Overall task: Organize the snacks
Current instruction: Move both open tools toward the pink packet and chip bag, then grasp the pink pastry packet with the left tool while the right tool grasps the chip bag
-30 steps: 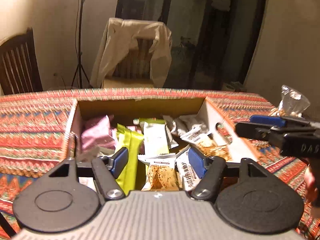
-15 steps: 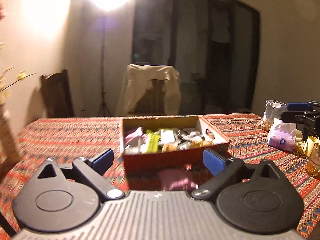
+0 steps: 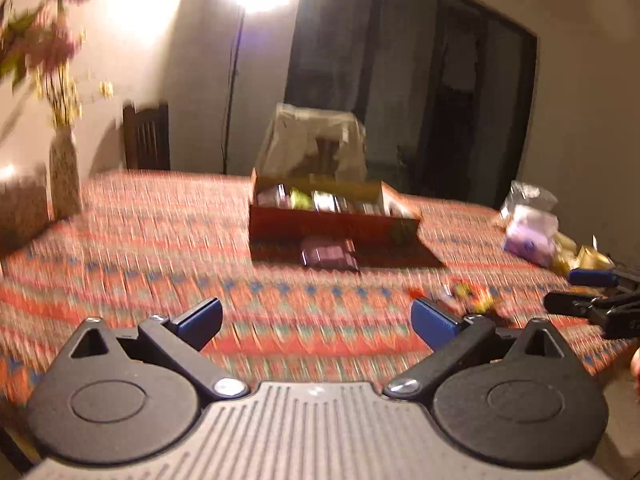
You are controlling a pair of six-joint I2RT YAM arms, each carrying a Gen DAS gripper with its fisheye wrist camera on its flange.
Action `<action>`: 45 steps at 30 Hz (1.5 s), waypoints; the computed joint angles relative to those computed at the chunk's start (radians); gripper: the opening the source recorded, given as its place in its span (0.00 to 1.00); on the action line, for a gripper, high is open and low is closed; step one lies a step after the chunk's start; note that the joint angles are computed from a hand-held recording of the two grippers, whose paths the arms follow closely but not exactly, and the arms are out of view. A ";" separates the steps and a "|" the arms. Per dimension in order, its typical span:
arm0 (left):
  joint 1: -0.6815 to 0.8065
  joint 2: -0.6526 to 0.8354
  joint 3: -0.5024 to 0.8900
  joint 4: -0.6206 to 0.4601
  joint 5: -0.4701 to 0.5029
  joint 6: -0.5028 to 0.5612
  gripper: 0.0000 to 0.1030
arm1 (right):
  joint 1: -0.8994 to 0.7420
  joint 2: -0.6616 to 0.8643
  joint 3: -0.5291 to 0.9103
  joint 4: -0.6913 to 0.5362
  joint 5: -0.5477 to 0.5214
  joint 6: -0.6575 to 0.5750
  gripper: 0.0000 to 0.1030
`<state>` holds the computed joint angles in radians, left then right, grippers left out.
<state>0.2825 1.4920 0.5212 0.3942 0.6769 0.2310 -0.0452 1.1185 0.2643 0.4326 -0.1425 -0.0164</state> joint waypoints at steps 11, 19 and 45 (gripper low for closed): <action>-0.002 0.060 -0.057 -0.019 -0.031 0.074 1.00 | 0.091 0.323 -0.207 0.394 0.005 0.238 0.93; -0.069 0.158 0.005 0.031 -0.142 0.032 1.00 | -0.047 0.461 -0.132 0.487 -0.116 0.344 0.98; -0.328 0.840 1.004 -0.280 -0.277 -0.100 1.00 | 0.002 1.049 0.820 -0.031 0.050 0.120 0.75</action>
